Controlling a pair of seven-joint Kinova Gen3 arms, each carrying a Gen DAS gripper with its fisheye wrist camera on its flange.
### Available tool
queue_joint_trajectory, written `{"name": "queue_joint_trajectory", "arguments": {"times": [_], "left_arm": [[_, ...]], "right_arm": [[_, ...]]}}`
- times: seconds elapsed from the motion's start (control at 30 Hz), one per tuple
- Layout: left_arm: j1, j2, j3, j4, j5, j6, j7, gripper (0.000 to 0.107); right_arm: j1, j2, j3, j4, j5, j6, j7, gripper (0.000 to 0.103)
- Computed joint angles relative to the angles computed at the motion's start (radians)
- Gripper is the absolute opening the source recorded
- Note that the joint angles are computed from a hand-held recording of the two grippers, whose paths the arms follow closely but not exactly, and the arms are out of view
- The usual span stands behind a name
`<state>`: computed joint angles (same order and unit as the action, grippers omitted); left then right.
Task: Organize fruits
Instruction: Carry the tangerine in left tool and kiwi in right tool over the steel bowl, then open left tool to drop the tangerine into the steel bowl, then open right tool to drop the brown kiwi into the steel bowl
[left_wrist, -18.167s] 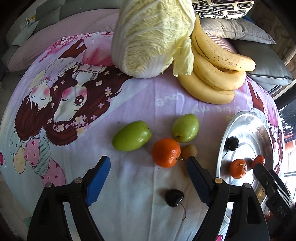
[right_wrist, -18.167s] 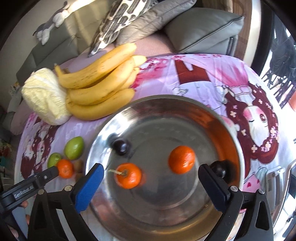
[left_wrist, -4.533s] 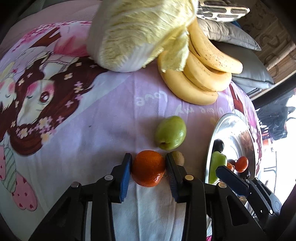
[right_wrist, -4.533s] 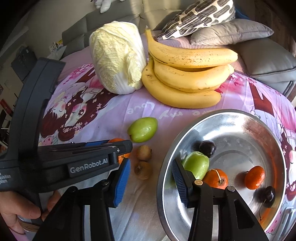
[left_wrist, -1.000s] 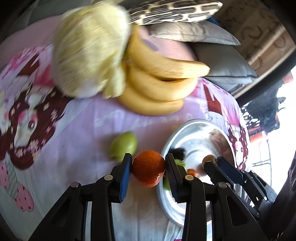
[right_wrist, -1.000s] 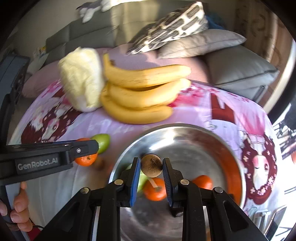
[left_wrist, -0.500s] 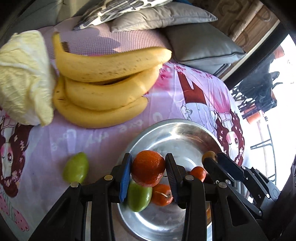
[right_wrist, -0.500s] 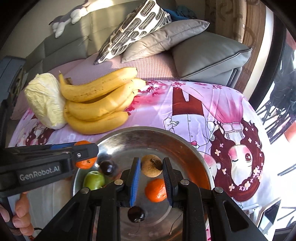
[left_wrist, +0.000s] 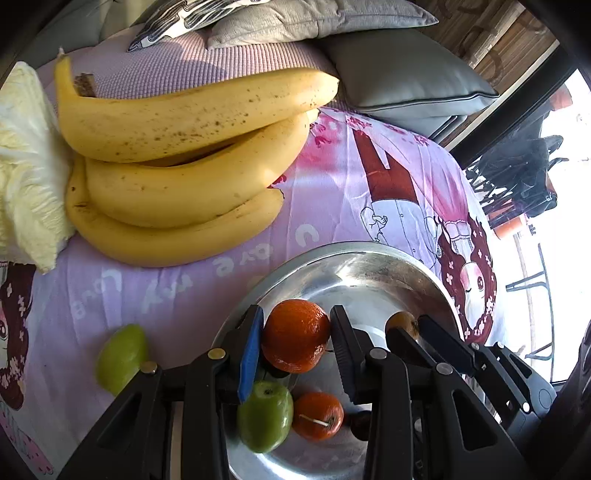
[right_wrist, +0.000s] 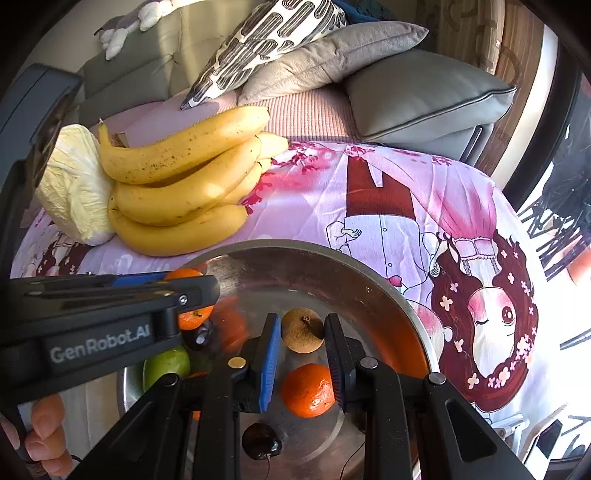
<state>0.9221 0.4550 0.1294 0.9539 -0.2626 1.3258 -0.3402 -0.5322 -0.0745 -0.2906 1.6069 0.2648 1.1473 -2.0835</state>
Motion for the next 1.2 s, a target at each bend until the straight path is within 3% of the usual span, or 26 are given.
{"name": "queue_joint_trajectory", "arguments": {"times": [0.6,0.7,1.2], "left_arm": [[-0.008,0.035,-0.008,-0.034,0.029,0.006,-0.024,0.039],[-0.014,0.029,-0.006,-0.022,0.038,-0.013,-0.023,0.046],[0.019,-0.007,-0.013,-0.023,-0.012,0.035,0.020,0.046]], "right_arm": [[-0.015,0.025,0.008,0.000,-0.008,0.009,0.016,0.027],[-0.016,0.026,0.010,0.001,-0.008,0.009,0.017,0.027],[-0.013,0.024,0.013,-0.011,-0.021,0.011,0.021,0.027]]}}
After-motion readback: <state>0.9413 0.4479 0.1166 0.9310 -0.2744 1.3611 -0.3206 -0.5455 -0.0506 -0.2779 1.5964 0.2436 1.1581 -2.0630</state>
